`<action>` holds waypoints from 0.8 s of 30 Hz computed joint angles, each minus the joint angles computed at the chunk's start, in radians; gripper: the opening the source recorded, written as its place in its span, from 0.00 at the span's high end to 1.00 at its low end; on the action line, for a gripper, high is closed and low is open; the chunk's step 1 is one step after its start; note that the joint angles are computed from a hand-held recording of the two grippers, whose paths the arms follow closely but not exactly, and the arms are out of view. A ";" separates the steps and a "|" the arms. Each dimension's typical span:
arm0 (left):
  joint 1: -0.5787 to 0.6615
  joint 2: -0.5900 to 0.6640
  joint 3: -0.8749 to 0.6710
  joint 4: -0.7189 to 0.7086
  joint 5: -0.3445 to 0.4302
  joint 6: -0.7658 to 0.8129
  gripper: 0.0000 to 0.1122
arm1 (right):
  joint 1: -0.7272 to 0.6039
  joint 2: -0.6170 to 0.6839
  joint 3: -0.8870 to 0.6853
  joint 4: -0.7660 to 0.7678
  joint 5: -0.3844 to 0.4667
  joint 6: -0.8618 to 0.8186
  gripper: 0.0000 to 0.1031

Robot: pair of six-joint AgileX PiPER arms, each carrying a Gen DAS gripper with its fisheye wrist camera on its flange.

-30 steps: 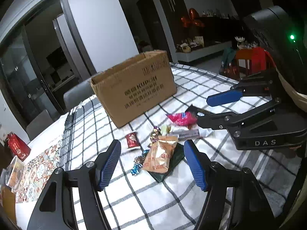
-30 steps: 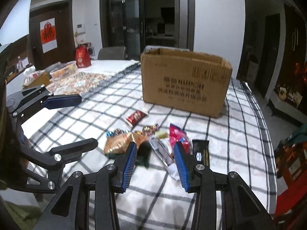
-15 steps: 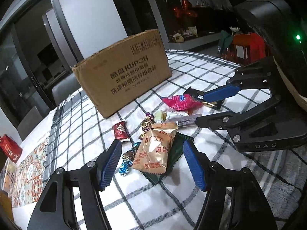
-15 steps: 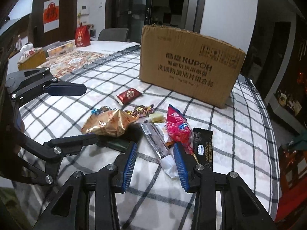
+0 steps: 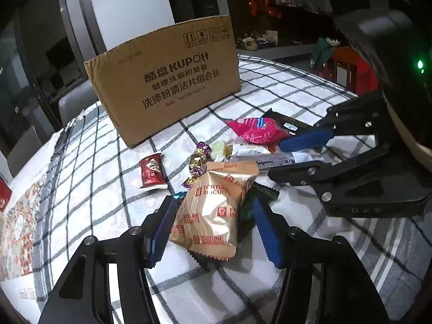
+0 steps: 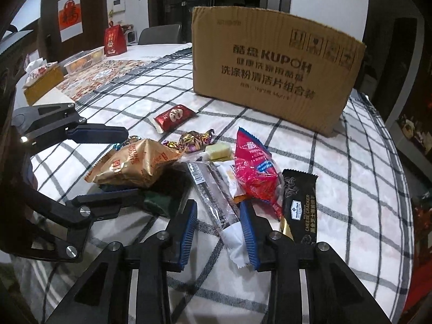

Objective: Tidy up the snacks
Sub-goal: 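Grasp the Fortune Biscuits packet with the left tool while the right tool grasps the white-wrapped bar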

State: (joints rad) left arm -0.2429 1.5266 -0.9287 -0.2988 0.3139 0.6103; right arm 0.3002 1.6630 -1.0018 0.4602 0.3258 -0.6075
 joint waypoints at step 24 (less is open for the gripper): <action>0.012 -0.006 -0.033 -0.054 0.072 -0.070 0.63 | -0.002 -0.037 0.025 0.088 0.009 -0.076 0.81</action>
